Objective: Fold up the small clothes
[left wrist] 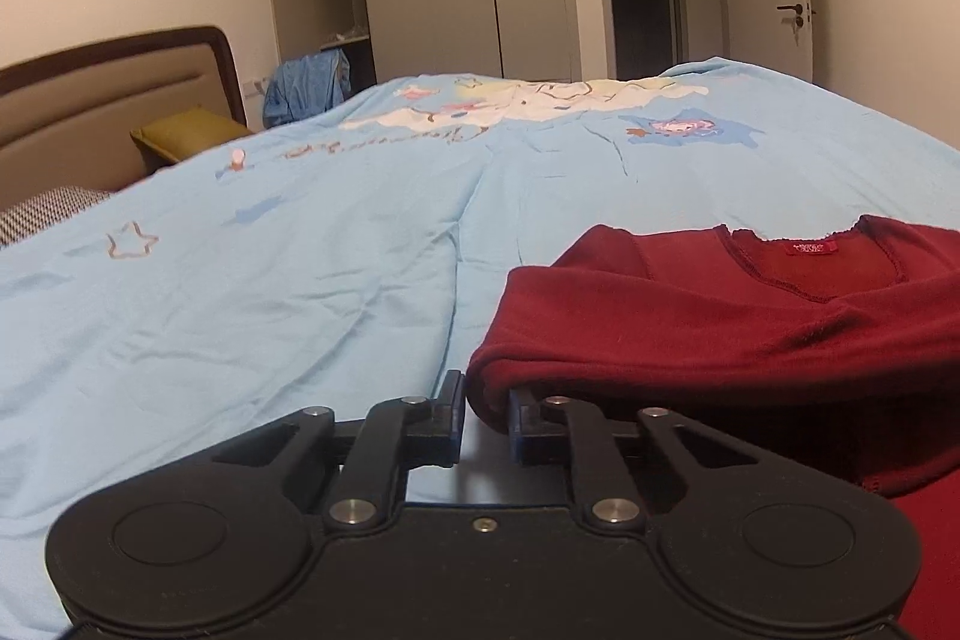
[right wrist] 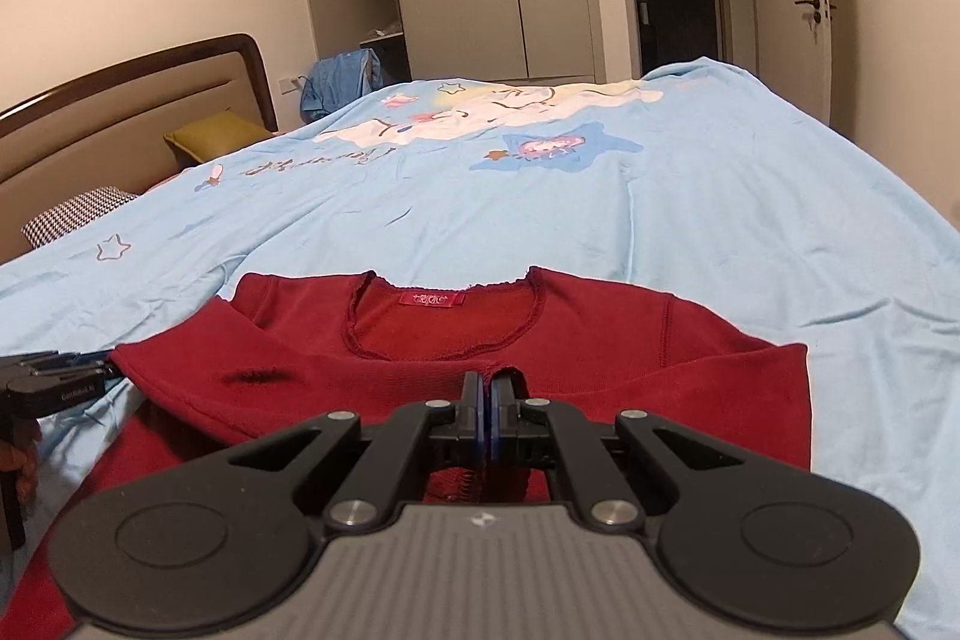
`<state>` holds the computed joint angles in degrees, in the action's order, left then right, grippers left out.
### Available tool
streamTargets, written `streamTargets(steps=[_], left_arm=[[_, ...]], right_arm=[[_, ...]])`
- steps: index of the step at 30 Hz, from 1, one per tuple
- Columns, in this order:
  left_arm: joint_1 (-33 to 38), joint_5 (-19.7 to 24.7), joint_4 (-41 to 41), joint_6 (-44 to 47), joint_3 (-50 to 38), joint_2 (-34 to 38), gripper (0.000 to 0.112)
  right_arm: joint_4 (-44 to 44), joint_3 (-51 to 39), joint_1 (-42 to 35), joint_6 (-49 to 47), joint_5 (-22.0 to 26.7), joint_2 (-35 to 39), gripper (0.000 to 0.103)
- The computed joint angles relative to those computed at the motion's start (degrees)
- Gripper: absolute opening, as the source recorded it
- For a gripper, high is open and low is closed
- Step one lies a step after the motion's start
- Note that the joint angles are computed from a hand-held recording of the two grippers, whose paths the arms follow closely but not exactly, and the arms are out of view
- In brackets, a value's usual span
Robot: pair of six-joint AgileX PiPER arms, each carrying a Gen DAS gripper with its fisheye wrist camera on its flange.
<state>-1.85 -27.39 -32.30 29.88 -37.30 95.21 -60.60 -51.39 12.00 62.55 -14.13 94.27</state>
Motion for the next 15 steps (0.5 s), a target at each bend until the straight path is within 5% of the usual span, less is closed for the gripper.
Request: streamTargets(steps=[8,12,15], left_arm=[[2.21,5.71,4.75,-1.68,0.55,-0.13,0.013],[4.39,9.89,9.32,-4.70,1.28,-2.68,0.028],[6.84,11.80,19.11,-13.49,3.18,-5.98,0.055]], right_arm=[[6.82,1.87,0.71,-8.56,1.71,1.32,0.002],[7.62,2.79,0.73,-9.74,1.84,2.91,0.002],[9.73,3.47,0.99,-11.48,1.58,3.18,0.003]])
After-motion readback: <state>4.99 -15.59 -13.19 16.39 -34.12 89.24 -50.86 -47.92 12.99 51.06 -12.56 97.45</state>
